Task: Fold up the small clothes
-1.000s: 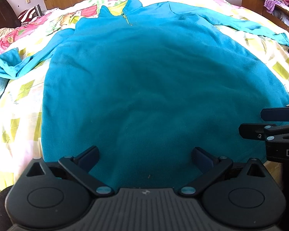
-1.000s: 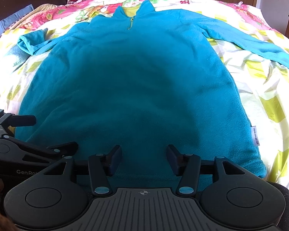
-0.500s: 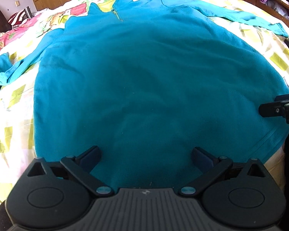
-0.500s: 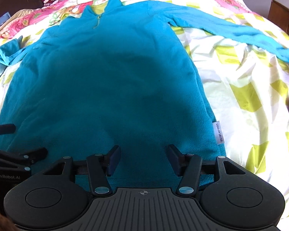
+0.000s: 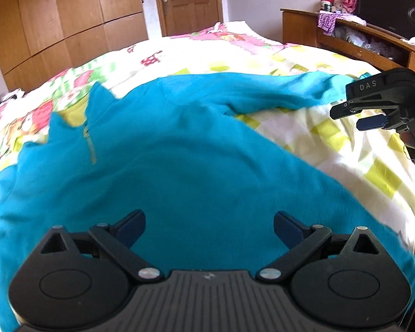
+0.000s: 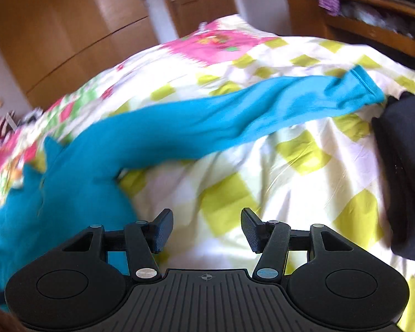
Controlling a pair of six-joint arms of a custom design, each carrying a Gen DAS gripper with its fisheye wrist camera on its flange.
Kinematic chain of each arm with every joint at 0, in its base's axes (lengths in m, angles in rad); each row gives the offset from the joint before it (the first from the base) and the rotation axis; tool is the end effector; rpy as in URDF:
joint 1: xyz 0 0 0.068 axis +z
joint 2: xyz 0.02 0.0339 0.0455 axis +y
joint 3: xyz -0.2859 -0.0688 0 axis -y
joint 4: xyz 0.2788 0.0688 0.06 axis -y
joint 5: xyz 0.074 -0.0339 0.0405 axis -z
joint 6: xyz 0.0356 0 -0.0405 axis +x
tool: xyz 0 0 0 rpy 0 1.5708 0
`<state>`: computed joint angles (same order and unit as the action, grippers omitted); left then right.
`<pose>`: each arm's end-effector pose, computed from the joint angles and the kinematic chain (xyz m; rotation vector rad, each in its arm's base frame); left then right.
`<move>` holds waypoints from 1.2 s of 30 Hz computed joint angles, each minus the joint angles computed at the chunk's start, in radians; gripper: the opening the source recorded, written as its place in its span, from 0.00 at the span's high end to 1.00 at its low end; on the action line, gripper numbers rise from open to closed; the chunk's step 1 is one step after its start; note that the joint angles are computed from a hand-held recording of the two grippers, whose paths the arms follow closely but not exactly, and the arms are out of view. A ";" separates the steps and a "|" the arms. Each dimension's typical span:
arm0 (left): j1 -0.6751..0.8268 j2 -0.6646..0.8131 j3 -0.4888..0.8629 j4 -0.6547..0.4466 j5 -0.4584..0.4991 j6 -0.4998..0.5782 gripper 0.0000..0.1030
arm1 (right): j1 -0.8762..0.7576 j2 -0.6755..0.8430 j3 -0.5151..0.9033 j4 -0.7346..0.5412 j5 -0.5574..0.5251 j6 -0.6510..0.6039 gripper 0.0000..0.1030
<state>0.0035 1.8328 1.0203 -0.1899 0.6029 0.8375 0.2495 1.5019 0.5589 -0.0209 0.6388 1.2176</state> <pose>0.3850 -0.0188 0.1414 1.1528 2.0728 -0.3888 0.2680 0.0464 0.1241 1.2701 1.9082 -0.0821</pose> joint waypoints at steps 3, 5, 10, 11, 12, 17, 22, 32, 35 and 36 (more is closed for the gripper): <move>-0.109 0.068 0.045 0.068 -0.010 -0.067 0.00 | -0.184 -0.001 -0.069 0.129 -0.025 -0.013 0.47; -0.159 0.106 0.075 0.083 -0.007 -0.095 0.00 | -0.285 0.021 -0.097 0.205 -0.034 -0.018 0.47; -0.252 0.161 0.092 0.145 -0.019 -0.143 0.00 | -0.494 0.109 -0.181 0.481 -0.146 0.046 0.47; -0.264 0.162 0.087 0.154 -0.023 -0.149 0.00 | -0.497 0.098 -0.207 0.509 -0.134 0.081 0.47; -0.269 0.163 0.082 0.158 -0.025 -0.149 0.00 | -0.503 0.098 -0.222 0.536 -0.129 0.107 0.47; -0.279 0.154 0.047 0.169 -0.028 -0.145 0.00 | -0.585 0.190 -0.194 0.679 -0.199 0.078 0.45; -0.254 0.116 0.016 0.152 -0.032 -0.123 0.00 | -0.666 0.240 -0.159 0.723 -0.265 0.081 0.92; -0.018 0.107 0.067 0.016 0.079 -0.059 0.00 | -0.299 0.114 0.191 0.519 -0.017 -0.481 0.93; 0.076 0.136 0.101 0.006 0.082 -0.036 0.00 | -0.125 0.321 0.488 0.487 -0.071 -0.737 0.93; 0.102 0.147 0.111 0.012 0.081 -0.035 0.00 | -0.075 0.393 0.580 0.474 -0.096 -0.815 0.93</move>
<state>0.1051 1.9798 1.1315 -0.1775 0.6843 0.8024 0.1744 1.8952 1.1392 0.4529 0.5431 0.4023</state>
